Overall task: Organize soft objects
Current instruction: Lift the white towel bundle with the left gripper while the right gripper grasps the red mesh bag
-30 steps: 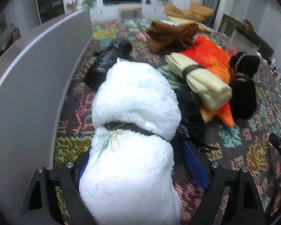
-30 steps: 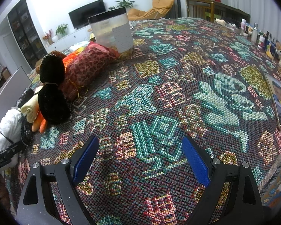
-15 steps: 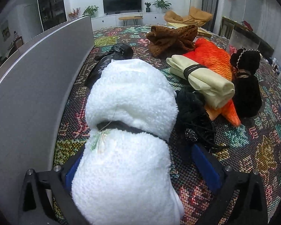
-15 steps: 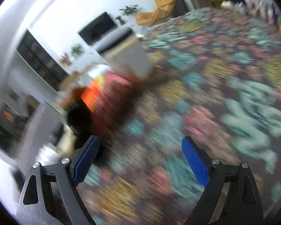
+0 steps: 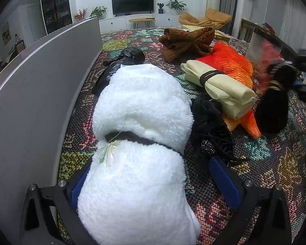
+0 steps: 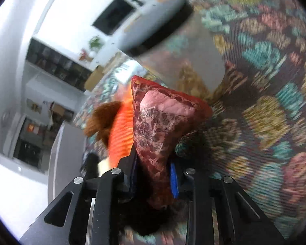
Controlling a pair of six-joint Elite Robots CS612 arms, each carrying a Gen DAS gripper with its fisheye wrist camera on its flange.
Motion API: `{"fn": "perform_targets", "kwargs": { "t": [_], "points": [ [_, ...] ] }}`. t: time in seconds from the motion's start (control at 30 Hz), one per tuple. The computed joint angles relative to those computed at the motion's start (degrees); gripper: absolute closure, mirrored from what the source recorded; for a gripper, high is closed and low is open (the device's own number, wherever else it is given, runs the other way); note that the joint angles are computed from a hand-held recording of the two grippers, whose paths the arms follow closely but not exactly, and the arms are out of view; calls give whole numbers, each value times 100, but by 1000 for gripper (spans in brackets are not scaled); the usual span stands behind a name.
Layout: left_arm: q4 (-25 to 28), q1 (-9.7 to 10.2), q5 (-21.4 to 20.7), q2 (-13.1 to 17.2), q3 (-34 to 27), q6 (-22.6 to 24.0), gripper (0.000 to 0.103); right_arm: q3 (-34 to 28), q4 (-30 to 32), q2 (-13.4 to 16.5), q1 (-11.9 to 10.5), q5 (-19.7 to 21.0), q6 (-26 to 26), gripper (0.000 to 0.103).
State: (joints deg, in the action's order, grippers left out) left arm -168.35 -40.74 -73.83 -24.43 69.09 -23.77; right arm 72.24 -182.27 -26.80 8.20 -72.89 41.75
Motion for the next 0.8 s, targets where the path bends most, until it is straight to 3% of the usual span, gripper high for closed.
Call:
{"fn": "perform_targets", "kwargs": {
  "t": [0.1,0.17,0.2,0.3,0.4,0.47,0.5,0.53,0.57,0.63,0.7,0.8],
  "points": [
    [3,-1,6,-1,2,0,0,325,408,-368,-50,56,-660,75],
    [2,-1,6,0,1,-1,0,374,839,-513,-84,-177,-950,75],
    [2,-1,6,0,1,-1,0,382,977,-542,-111,-346,-1042,75],
    [0,-1,9,0,3,0,0,-37,1685,-435,-105,-1344,-1239,75],
    [-1,0,3,0,3,5,0,-578,2277,-198,-149,-1876,-1341,75],
    [-4,-1,4,-1,5,3,0,-1129,2429,100,-113,-2138,-1583,68],
    [-4,-1,4,-1,5,3,0,-1311,2480,192,-114,-2241,-1665,56],
    [-3,0,3,1,1,3,0,-1621,2557,367,-90,-2297,-1738,34],
    [-3,0,3,1,1,3,0,-1691,2651,400,-99,-2389,-1714,25],
    [-2,-2,7,-2,5,2,0,-1977,2830,556,-54,-2475,-1427,24],
    [-2,-2,9,2,2,2,0,-1682,2450,441,-98,-2140,-1094,24],
    [-7,0,3,5,2,0,0,-1071,1813,195,-83,-2157,-879,24]
  ]
}}
